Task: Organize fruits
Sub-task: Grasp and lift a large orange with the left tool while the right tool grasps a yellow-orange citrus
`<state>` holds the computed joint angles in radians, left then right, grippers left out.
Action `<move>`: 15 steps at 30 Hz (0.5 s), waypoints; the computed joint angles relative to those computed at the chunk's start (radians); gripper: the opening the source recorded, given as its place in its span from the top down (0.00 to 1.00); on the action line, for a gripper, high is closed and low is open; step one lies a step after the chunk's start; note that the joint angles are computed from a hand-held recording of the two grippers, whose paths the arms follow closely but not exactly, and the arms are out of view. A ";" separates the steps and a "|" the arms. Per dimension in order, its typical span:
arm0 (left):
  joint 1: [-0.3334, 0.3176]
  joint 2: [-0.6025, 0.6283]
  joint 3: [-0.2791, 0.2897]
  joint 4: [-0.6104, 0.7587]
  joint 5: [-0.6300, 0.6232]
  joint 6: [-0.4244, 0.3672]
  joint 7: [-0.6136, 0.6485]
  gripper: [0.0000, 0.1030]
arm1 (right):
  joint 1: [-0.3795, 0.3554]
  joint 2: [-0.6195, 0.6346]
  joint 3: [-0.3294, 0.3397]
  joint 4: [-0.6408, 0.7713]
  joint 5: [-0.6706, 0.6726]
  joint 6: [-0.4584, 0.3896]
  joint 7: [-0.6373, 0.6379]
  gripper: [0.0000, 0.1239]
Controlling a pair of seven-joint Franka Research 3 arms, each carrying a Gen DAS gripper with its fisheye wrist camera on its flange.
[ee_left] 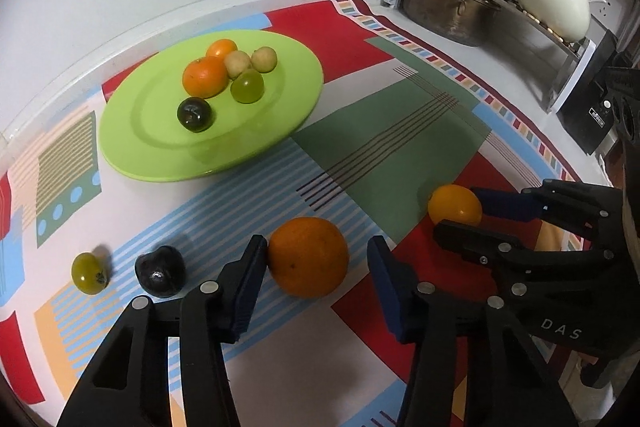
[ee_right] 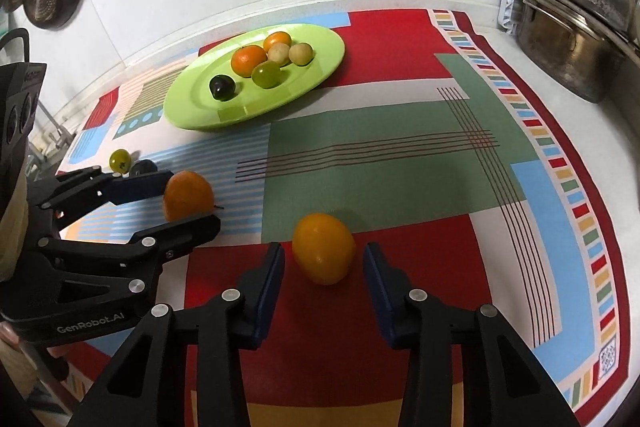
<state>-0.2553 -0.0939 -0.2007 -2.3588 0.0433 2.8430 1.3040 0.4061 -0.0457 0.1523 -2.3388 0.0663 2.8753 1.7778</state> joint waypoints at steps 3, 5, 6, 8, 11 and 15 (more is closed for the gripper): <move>0.007 0.003 -0.003 0.006 0.022 -0.007 -0.025 0.56 | 0.003 0.010 -0.001 0.009 0.016 -0.004 -0.019 0.70; 0.010 0.006 -0.004 0.010 0.034 -0.013 -0.036 0.59 | 0.005 0.016 -0.002 0.013 0.014 -0.004 -0.019 0.71; 0.009 0.008 -0.003 0.013 0.032 -0.018 -0.035 0.59 | 0.005 0.018 -0.002 0.015 0.014 -0.005 -0.021 0.72; 0.005 0.015 0.001 0.017 0.000 -0.031 -0.014 0.60 | 0.006 0.023 -0.004 0.020 0.015 -0.007 -0.024 0.72; 0.004 0.013 0.003 0.009 -0.029 -0.021 0.001 0.61 | 0.006 0.028 -0.005 0.023 -0.011 -0.006 -0.002 0.73; 0.010 0.001 -0.001 -0.002 -0.015 -0.017 -0.020 0.61 | 0.010 0.023 -0.004 0.015 -0.004 0.004 -0.003 0.73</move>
